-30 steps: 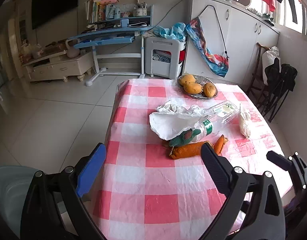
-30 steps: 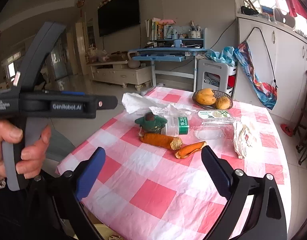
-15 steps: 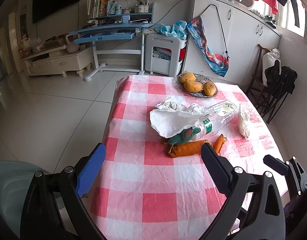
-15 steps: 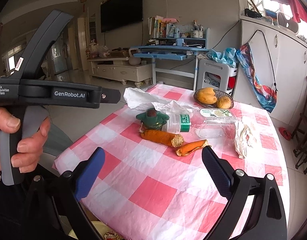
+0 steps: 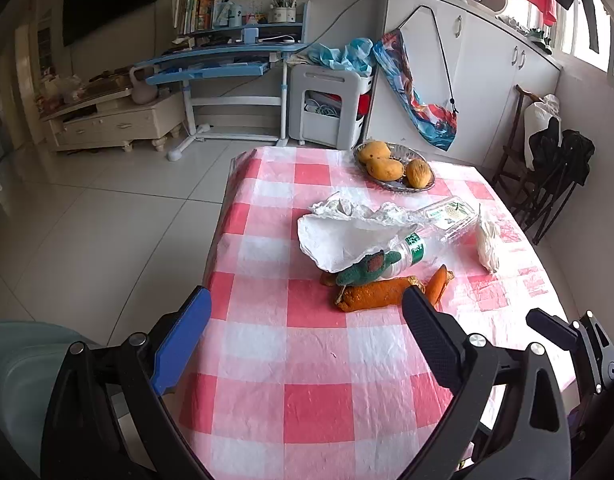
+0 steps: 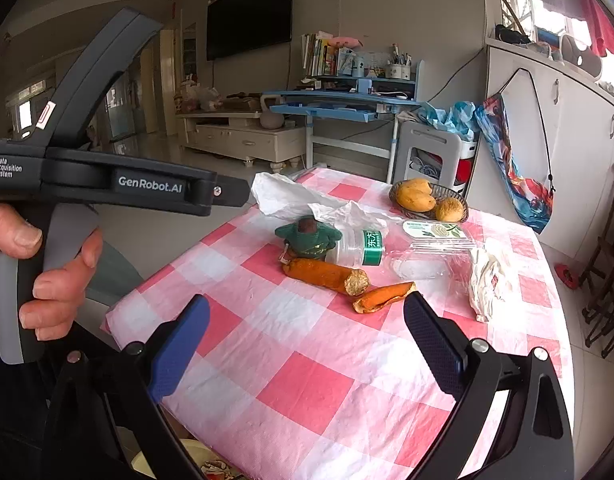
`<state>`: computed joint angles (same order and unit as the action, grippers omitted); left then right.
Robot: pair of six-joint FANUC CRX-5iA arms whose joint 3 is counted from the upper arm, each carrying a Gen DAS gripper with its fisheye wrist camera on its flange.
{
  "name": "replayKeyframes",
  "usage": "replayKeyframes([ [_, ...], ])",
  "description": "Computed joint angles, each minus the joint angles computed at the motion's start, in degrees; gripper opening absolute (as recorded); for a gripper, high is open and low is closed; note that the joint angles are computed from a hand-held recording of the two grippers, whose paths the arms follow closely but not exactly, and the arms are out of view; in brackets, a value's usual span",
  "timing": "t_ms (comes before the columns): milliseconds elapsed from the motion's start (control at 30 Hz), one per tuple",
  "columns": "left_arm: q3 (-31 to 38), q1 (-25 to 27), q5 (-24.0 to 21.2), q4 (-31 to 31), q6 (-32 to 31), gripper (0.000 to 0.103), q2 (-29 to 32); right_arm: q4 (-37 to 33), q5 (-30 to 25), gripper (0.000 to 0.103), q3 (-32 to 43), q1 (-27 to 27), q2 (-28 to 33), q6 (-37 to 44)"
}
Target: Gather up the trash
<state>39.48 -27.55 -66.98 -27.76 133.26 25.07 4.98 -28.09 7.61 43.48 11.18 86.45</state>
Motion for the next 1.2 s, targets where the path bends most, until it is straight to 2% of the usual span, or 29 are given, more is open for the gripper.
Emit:
replayKeyframes([
  [667,-0.03,0.12,0.02,0.83,-0.71,0.093,0.29,0.86,0.20,0.093,-0.27,0.34,0.10,0.68],
  [900,-0.78,0.66,2.50,2.43,-1.52,0.094,0.57,0.95,0.10,0.093,0.10,0.51,0.44,0.97],
  [1100,3.83,1.39,2.25,5.65,-5.79,0.094,4.28,-0.11,-0.28,0.093,0.78,0.19,0.71,1.01],
  [1200,9.19,1.25,-0.74,5.58,-8.71,0.094,7.78,-0.37,-0.58,0.093,0.76,0.05,0.60,0.89],
])
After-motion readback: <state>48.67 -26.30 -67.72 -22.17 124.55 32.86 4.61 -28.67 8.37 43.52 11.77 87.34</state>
